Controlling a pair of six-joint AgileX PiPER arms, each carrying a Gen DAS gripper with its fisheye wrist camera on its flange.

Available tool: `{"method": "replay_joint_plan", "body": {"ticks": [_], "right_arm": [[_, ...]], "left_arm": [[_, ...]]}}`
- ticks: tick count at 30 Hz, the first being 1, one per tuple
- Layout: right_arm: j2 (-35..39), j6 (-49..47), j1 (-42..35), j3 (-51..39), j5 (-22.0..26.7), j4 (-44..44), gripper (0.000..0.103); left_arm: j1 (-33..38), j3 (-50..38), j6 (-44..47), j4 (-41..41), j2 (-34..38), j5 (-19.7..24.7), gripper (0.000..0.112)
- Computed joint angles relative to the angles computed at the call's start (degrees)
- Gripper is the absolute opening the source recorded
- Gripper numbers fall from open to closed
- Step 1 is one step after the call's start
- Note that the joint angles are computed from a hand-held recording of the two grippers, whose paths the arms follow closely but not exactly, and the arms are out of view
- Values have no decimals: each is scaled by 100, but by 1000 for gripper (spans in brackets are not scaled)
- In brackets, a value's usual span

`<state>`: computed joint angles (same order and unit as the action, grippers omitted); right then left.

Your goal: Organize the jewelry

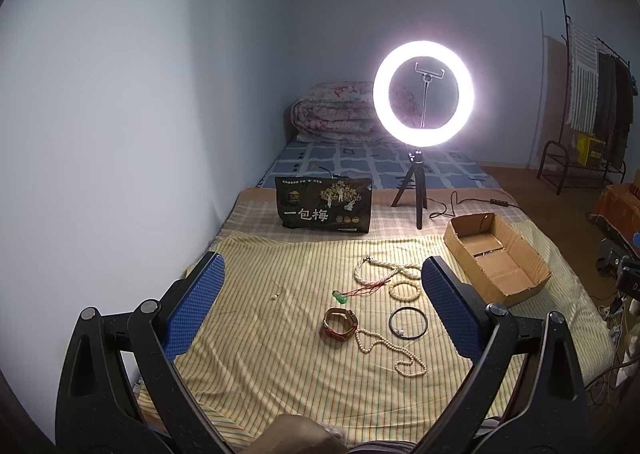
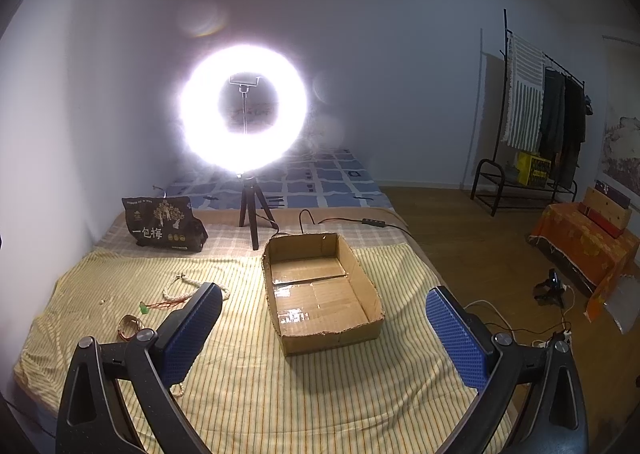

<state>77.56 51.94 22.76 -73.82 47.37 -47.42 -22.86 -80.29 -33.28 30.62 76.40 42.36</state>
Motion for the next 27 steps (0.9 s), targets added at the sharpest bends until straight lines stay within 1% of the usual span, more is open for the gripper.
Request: {"method": "replay_joint_plan", "body": {"ticks": [4,7,9,12,14,16,17,19,20,21,22,24,25,26,27], "right_arm": [[106,-122,-68,-52,-82,70,103],[259,-492,-168,-146,-267,309,103],[445,-558,-153,-260,-264,258,103],[695,-702,-212,-415,-327,323,103],[871,-768,-280,-486,-469,381,103],[989,-830,-323,-495,-650,403,103],[1068,-983,-379,-478,-876,503,103],[1175,-1340,-462,-478,-1171,785,103],[1305,-1657,-517,-538,-1328,1043,103],[1425,-1926,-549,-627,-1363,1277,103],[1574,-2212,-578,-745,-1374,1535,102],[1856,-2963,-670,-1004,-1345,2207,99],[2043,-3347,-716,-1191,-1273,2547,96],[2330,-3698,-735,-1506,-1061,2851,94],[2483,-3885,-744,-1666,-941,3027,92]], "left_arm": [[238,87,180,-190,104,-149,100],[578,103,505,-528,256,-249,100],[801,127,662,-661,384,-310,100],[1158,197,1168,-974,623,-483,100],[1407,288,1576,-1320,772,-657,100],[1668,354,2083,-1842,932,-789,100],[1821,416,2431,-2218,1030,-914,100],[2055,406,3113,-2993,1219,-947,98],[2120,328,3293,-3221,1352,-906,91],[2195,217,3537,-3507,1524,-817,84],[2251,114,3761,-3753,1711,-701,80],[2268,-68,3959,-3945,2027,-567,70],[2251,-172,3962,-3958,2208,-488,67],[2251,-306,4022,-4079,2375,-386,60],[2281,-410,4134,-4256,2504,-269,57]]}}
